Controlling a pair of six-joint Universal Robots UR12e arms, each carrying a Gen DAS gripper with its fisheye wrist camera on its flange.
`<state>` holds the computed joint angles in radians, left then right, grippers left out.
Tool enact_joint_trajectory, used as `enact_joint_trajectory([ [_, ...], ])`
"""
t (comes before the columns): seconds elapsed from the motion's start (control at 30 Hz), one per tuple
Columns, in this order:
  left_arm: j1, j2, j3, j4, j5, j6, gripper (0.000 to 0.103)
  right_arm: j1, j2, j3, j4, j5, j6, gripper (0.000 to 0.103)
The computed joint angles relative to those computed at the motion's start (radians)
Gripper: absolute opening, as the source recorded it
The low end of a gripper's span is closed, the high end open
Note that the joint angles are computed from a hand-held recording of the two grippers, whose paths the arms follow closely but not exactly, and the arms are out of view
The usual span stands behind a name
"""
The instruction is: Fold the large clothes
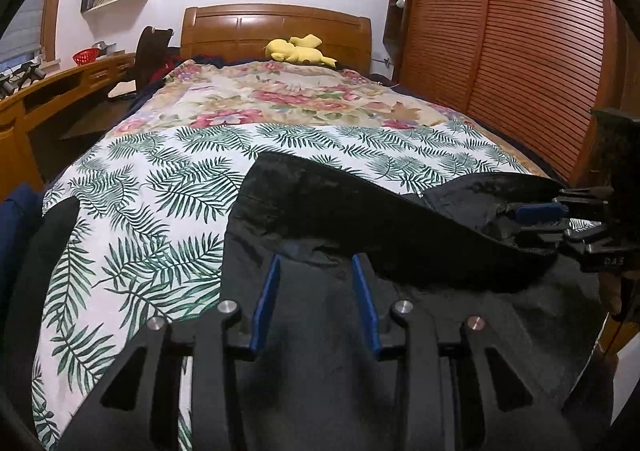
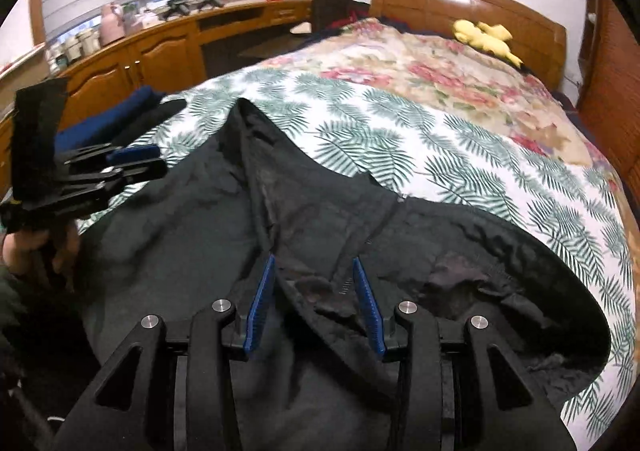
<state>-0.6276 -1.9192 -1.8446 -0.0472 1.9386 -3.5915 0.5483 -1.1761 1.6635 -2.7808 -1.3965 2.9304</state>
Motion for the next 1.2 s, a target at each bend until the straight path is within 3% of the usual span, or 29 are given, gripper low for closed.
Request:
enact_joint_trajectory([
  [0.07,0.000,0.001,0.000,0.005,-0.001,0.002,0.036,0.008,0.006,-0.010,0.030,-0.015,-0.028,0.040],
  [0.2,-0.001,0.002,0.000,0.014,-0.002,0.005,0.036,0.024,0.048,-0.062,0.141,-0.119,-0.064,0.040],
  [0.23,-0.002,0.002,0.000,0.015,-0.001,0.005,0.036,0.025,0.066,-0.082,0.162,-0.144,-0.079,0.024],
  [0.3,-0.004,0.001,0.000,0.018,0.002,0.005,0.037,0.024,0.090,-0.109,0.176,-0.178,-0.105,0.004],
  [0.4,-0.004,-0.001,0.001,0.018,-0.005,0.003,0.037,0.019,0.141,-0.180,0.168,-0.227,-0.097,0.001],
  [0.7,-0.005,-0.007,0.004,0.011,-0.004,0.007,0.037,0.030,0.256,-0.356,0.174,-0.284,-0.111,0.001],
  [0.83,-0.005,-0.008,0.006,0.008,-0.015,0.017,0.037,0.034,0.282,-0.392,0.184,-0.359,-0.024,0.001],
  [0.9,-0.006,-0.009,0.007,0.008,-0.021,0.018,0.037,0.025,0.275,-0.390,0.183,-0.347,0.036,0.002],
  [1.0,-0.008,-0.012,0.011,0.011,-0.033,0.022,0.037,0.004,0.244,-0.355,0.141,-0.339,0.070,0.026],
  [1.2,-0.018,-0.027,0.031,-0.003,-0.056,0.045,0.037,-0.068,0.153,-0.238,0.141,-0.342,0.104,0.028],
])
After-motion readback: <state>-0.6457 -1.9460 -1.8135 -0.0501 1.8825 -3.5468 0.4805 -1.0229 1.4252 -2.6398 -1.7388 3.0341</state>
